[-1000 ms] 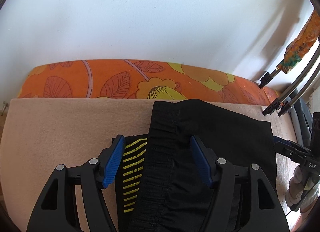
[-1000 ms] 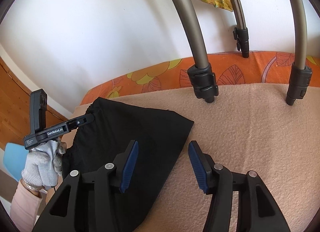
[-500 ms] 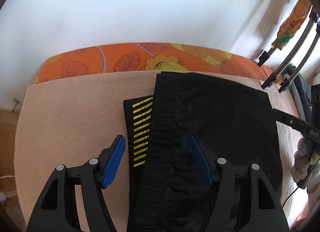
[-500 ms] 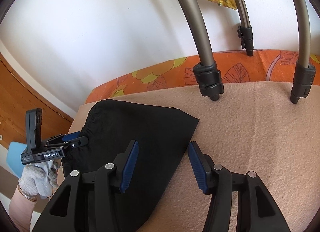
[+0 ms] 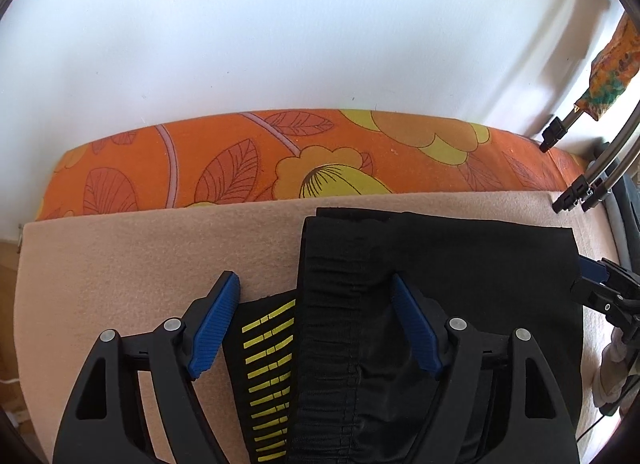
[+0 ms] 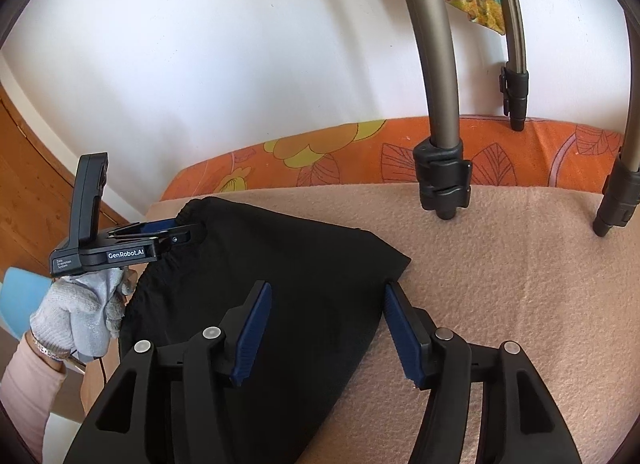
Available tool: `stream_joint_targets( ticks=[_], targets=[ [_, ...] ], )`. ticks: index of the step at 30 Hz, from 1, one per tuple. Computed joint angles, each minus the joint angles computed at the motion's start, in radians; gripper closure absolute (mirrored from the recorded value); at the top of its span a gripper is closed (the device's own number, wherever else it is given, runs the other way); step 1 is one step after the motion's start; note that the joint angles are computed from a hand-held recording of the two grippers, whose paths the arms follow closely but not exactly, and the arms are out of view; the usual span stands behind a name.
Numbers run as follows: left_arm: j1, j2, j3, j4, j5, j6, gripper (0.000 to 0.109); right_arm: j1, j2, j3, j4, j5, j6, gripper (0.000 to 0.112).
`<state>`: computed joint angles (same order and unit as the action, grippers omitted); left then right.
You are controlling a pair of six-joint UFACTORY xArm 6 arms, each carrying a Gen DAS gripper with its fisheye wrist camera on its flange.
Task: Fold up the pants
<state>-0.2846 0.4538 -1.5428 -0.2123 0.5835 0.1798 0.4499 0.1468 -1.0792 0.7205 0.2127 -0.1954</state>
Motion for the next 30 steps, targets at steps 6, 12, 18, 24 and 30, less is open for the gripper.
stream_joint_targets(
  ticks=[6,12,18,24,30],
  targets=[
    [-0.011,-0.052,0.094,-0.143,-0.090,0.151,0.078,0.025,0.041,-0.049,0.142,0.027,-0.136,0.084],
    [-0.029,-0.084,0.137,-0.214,-0.130,0.202,0.099,0.058,0.071,-0.071,0.058,-0.003,-0.084,0.106],
    [-0.045,-0.168,0.225,-0.396,-0.219,0.324,0.100,0.083,0.033,-0.026,-0.011,-0.102,-0.027,0.108],
    [-0.065,-0.286,0.313,-0.539,-0.293,0.446,0.100,0.081,-0.079,0.062,-0.376,-0.157,0.236,0.108],
    [-0.101,-0.450,0.407,-0.605,-0.346,0.512,0.101,0.051,-0.234,0.127,-0.900,-0.141,0.630,0.108]
  ],
)
